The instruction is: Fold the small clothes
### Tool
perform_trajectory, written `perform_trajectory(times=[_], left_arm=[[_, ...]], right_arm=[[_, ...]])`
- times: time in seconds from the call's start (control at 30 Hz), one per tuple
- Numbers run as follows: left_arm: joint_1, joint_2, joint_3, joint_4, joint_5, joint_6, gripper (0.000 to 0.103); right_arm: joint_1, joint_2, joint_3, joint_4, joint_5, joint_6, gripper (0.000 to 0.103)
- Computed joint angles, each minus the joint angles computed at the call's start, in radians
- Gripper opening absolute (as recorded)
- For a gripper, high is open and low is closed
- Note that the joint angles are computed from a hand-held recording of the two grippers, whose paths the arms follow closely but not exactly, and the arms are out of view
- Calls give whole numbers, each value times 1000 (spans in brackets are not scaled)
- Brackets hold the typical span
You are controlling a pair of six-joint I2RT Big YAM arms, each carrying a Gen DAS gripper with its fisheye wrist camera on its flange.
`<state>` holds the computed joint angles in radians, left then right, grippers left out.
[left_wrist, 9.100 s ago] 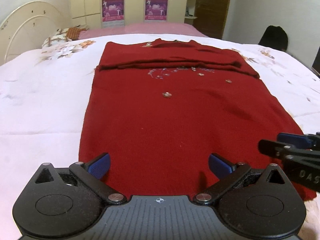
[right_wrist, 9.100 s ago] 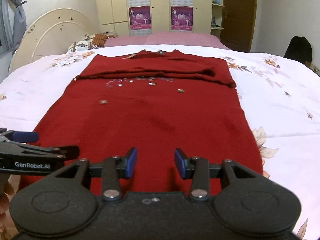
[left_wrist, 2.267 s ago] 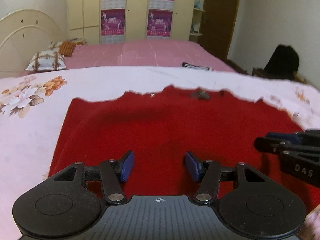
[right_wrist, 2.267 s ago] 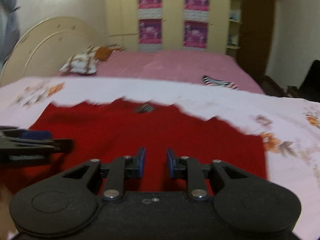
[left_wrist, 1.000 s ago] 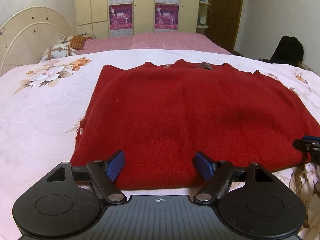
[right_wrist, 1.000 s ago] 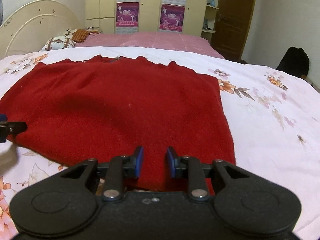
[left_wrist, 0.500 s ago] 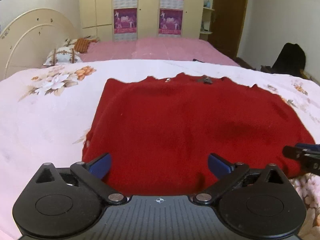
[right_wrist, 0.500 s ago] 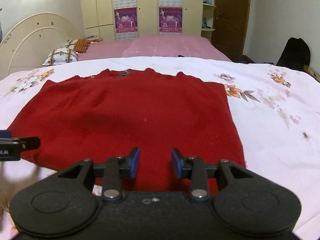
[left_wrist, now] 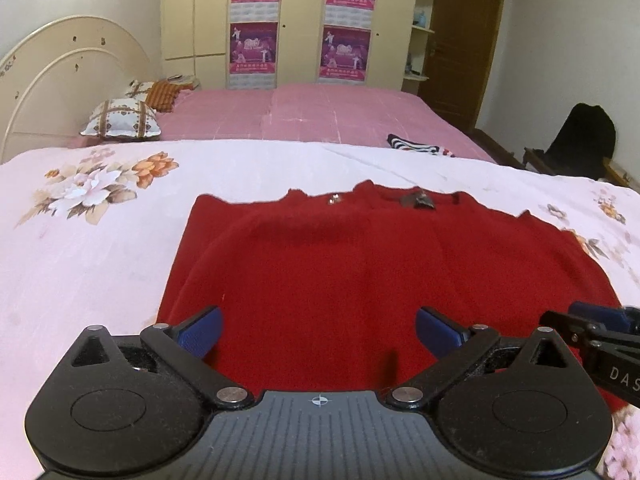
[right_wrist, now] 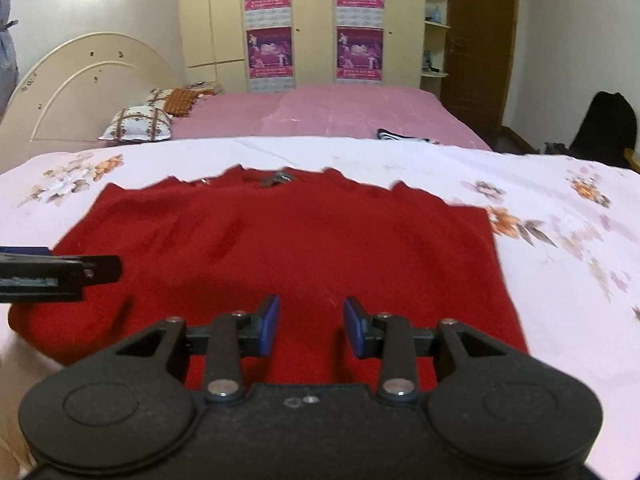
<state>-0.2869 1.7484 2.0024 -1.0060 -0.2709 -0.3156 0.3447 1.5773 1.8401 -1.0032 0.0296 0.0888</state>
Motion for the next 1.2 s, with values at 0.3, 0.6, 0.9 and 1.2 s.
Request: perform_trajectory(times=[0.3,0.6,0.9,1.2], left_arm=[[37,80,27,-2,-30,20,103],[39,73,25,-10,-21,19,103],[29,24,-14,-36,-25,9,103],[16,-33,-56,-93,-2,-22,103]], right_arm=[[33,130,99,1,37,-66,36],[35,113,66,36,43,-109,38],[38,85,46,27,44,-49,46],[43,56,40,-12,51,-18,47]])
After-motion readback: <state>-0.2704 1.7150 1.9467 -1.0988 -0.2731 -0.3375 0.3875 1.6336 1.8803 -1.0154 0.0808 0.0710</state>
